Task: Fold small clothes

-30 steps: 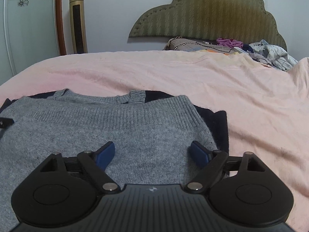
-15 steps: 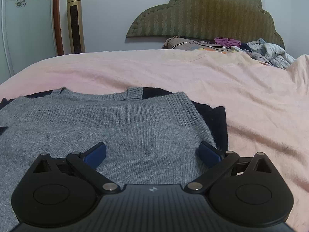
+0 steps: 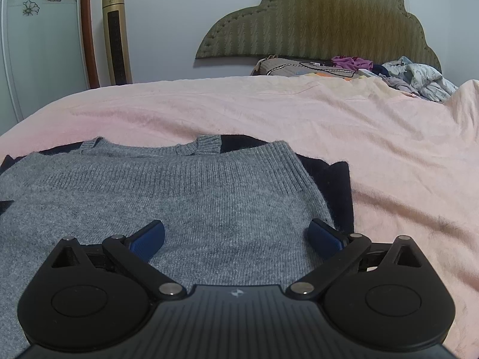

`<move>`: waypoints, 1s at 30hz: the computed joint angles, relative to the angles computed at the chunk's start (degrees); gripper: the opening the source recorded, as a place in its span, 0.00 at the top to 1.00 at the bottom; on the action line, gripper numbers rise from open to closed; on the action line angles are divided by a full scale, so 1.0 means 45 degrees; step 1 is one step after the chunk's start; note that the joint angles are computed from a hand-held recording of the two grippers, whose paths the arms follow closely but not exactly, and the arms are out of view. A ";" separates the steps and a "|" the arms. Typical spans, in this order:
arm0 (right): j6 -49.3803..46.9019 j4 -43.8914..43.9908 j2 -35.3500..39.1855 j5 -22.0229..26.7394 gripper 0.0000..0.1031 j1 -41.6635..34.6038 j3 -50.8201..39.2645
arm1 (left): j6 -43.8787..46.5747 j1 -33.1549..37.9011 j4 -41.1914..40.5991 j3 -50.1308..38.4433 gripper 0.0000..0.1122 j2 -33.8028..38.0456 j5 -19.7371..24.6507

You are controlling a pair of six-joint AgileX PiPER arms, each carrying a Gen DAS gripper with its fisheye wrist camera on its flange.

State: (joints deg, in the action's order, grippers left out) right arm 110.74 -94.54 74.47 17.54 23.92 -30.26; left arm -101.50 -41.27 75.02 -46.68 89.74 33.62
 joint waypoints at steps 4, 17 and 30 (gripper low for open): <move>-0.0090 0.0164 0.0004 0.0159 0.00 0.0122 0.0003 | -0.0161 0.0006 0.0116 0.0051 0.08 -0.0007 -0.0012; 0.0132 -0.0102 -0.0039 -0.0058 0.00 -0.0039 0.0054 | -0.0496 0.0103 0.0300 0.0172 0.08 -0.0068 -0.0163; 0.0251 -0.0275 -0.0053 -0.0156 0.00 -0.0126 0.0081 | -0.0500 0.0109 0.0317 0.0177 0.08 -0.0063 -0.0162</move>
